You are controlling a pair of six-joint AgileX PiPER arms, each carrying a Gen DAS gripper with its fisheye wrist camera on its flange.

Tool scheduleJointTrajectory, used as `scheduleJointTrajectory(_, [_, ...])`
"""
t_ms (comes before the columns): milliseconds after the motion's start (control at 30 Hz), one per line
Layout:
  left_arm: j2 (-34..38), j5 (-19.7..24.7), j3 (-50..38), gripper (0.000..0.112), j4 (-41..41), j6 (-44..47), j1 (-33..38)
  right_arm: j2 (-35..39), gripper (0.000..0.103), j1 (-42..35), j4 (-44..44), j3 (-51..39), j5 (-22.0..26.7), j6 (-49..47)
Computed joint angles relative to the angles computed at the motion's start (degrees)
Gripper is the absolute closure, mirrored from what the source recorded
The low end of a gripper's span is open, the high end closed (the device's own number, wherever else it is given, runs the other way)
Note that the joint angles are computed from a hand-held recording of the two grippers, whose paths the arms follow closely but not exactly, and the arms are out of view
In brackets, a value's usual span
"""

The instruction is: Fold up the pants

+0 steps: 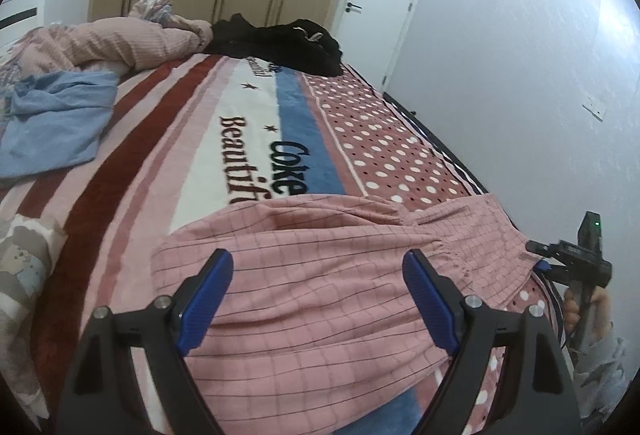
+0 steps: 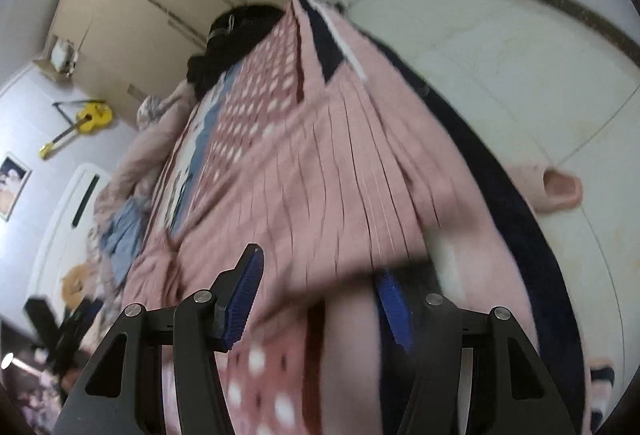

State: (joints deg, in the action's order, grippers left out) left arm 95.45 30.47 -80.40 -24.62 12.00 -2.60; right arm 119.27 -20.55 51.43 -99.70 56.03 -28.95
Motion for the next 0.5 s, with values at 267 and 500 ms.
scheduleJointTrajectory(267, [-2.41,1.0,2.25,0.028,-4.77,5.17,6.1,0.94,0.098,5.95,-6.89,-4.49,-7.72,9.13])
scheduleJointTrajectory(500, [-4.57,4.24,4.33,0.027,-17.03,18.24,12.78,-4.57,0.098,14.52,-8.73,-9.89,-7.69,10.05])
